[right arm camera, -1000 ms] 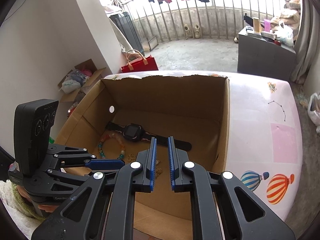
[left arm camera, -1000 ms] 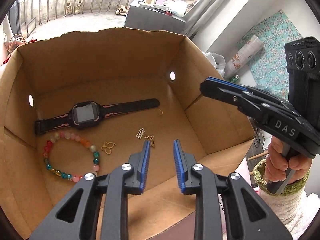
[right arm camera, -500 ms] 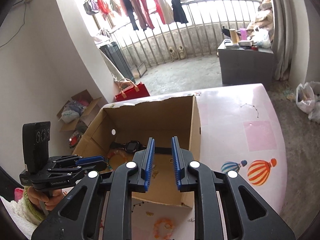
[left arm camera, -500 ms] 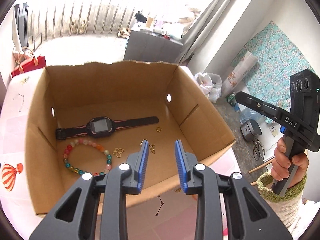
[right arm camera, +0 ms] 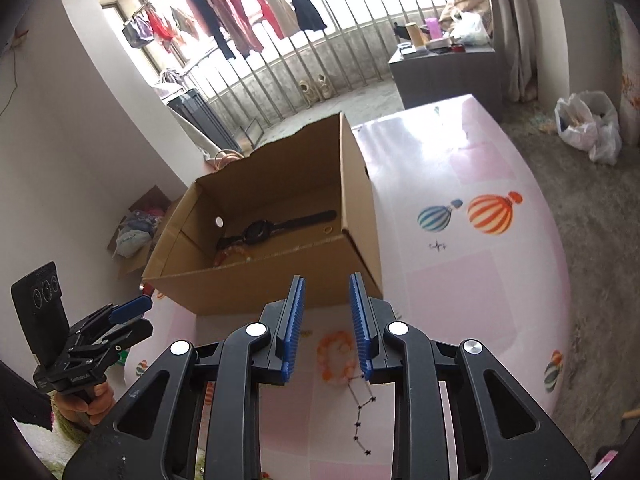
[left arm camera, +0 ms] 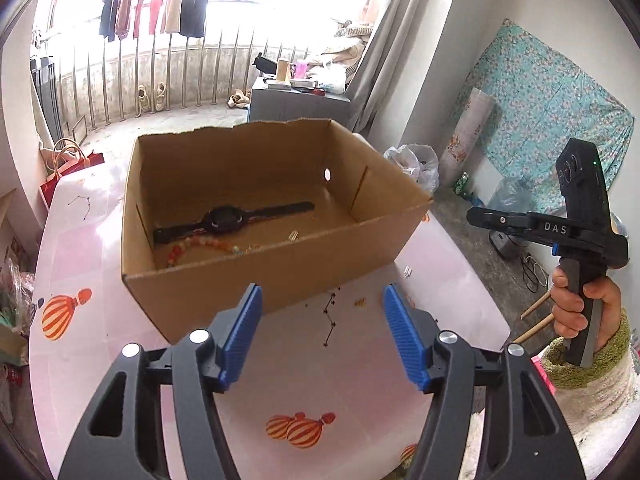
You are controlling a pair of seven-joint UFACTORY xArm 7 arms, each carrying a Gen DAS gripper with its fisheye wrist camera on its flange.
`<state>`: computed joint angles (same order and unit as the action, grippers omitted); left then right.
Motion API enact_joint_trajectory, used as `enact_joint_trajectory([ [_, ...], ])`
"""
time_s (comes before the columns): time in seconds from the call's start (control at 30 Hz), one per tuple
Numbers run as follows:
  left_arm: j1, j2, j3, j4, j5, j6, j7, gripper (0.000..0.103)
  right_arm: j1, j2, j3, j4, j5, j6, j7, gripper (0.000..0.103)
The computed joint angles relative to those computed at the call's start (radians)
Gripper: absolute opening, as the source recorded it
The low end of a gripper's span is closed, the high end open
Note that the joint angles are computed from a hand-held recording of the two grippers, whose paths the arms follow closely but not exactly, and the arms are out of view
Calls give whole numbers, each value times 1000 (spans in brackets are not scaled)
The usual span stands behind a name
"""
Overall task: Organize jewelry
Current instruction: 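Move both grippers back out of the box to the table beside it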
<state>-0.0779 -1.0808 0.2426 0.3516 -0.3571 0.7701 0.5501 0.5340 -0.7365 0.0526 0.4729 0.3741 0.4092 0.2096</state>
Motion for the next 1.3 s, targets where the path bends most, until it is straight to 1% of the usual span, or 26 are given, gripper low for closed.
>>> enact_joint_trajectory([
  [0.1,60,-34,-51,-67,53,0,-26,65,56,45,0,-11,42,3,6,24],
  [0.2,98,-16,-117,-129,117,-60,-65,66,99,125,13,6,73,-4,-2,24],
  [0.3,109,34,-149,-166,170,-121,-96,66,78,222,75,54,27,0,15,25],
  [0.37,101,76,-136,-176,187,-151,-98,66,50,278,119,90,-28,2,32,26],
  [0.5,92,126,-127,-185,213,-203,-96,66,-17,374,195,153,-173,-4,86,26],
  [0.7,70,154,-99,-194,215,-253,-67,66,-58,469,222,220,-318,14,136,25],
  [0.8,65,160,-83,-192,208,-263,-48,66,-50,497,214,236,-334,25,130,21],
  [0.87,64,164,-73,-191,203,-270,-34,67,-57,502,225,241,-375,29,147,20],
  [0.9,64,158,-71,-195,201,-270,-29,66,-63,504,234,245,-405,35,163,17],
  [0.93,65,152,-68,-198,199,-268,-23,66,-67,505,240,249,-427,42,176,11],
  [0.97,66,149,-63,-199,197,-268,-15,66,-57,507,234,251,-418,46,166,8],
  [1.0,67,149,-58,-202,194,-272,-7,66,-45,508,226,251,-400,48,153,3],
  [1.07,74,133,-53,-208,190,-263,4,66,-33,506,223,249,-387,48,147,2],
  [1.1,71,152,-37,-203,187,-277,22,66,-20,504,215,247,-360,45,127,1],
  [1.17,74,148,-18,-203,176,-270,45,66,10,500,194,240,-284,27,86,1],
  [1.2,72,125,-24,-217,165,-259,41,66,34,492,173,233,-220,18,44,1],
  [1.23,71,113,-8,-217,158,-245,57,66,66,484,147,226,-136,4,-12,1],
  [1.3,67,89,1,-227,141,-235,73,66,141,479,91,225,61,-24,-150,1],
])
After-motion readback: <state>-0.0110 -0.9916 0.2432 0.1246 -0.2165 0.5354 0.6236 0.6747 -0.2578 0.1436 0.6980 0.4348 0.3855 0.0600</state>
